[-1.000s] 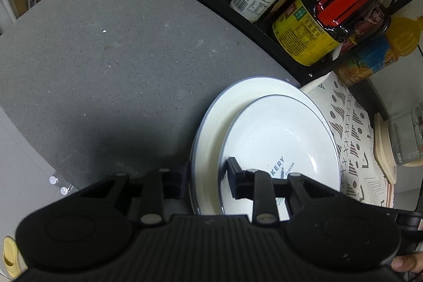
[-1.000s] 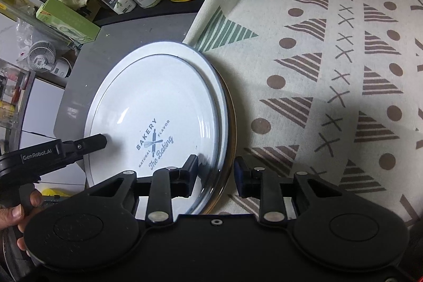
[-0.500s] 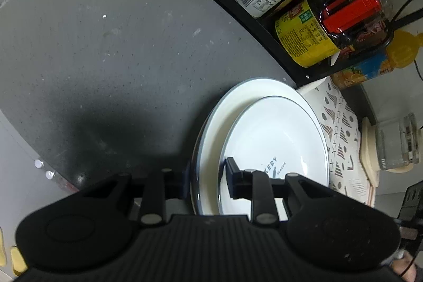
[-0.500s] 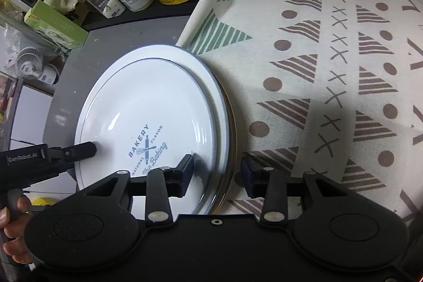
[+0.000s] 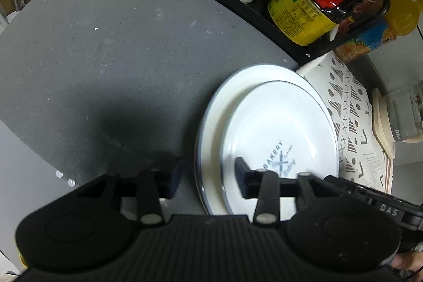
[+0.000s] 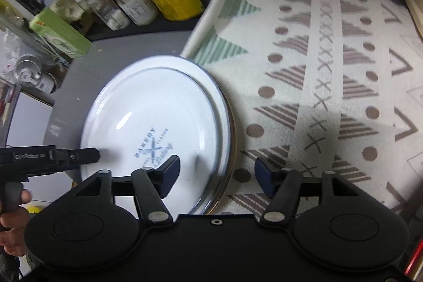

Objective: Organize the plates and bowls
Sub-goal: 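Open both grippers and release the 'BAKERY' plate, then move both grippers to the red bowl holding the pale green bowls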

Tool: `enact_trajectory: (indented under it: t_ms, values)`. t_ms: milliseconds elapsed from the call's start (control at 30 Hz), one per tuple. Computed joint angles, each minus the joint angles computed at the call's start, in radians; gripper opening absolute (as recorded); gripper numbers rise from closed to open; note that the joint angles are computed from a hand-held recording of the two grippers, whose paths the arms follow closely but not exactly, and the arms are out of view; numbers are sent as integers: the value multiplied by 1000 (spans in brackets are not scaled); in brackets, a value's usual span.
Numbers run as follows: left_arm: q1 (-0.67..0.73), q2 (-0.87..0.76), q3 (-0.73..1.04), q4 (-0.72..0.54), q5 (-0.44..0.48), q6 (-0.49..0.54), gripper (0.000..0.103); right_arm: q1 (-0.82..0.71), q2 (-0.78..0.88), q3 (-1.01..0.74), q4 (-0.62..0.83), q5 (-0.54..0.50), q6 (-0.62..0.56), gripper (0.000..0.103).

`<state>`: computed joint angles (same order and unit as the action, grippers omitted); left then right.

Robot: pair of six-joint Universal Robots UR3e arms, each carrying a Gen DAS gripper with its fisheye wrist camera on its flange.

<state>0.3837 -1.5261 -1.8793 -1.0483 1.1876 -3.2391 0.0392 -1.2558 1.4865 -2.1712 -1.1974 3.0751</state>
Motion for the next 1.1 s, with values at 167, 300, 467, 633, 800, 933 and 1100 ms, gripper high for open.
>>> enact_trajectory:
  t_ms: [167, 300, 467, 633, 800, 933, 1100]
  values:
    - [-56, 29, 39, -46, 60, -50, 61, -59, -101, 72, -24, 49, -46, 96]
    - [-123, 57, 74, -48, 105, -123, 68, -142, -212, 141, 11, 120, -115, 103]
    - [-238, 41, 153, -28, 136, -174, 87, -249, -327, 215, 48, 202, -169, 103]
    - [-348, -18, 241, 1, 148, -244, 100, -360, -446, 283, 101, 246, -235, 103]
    - [-440, -90, 327, 22, 156, -283, 102, -513, -550, 310, 237, 323, -320, 103]
    - [-520, -170, 415, 30, 174, -307, 102, -608, -619, 327, 302, 339, -393, 103]
    - [-580, -241, 489, 43, 146, -317, 102, -716, -701, 335, 413, 350, -499, 103]
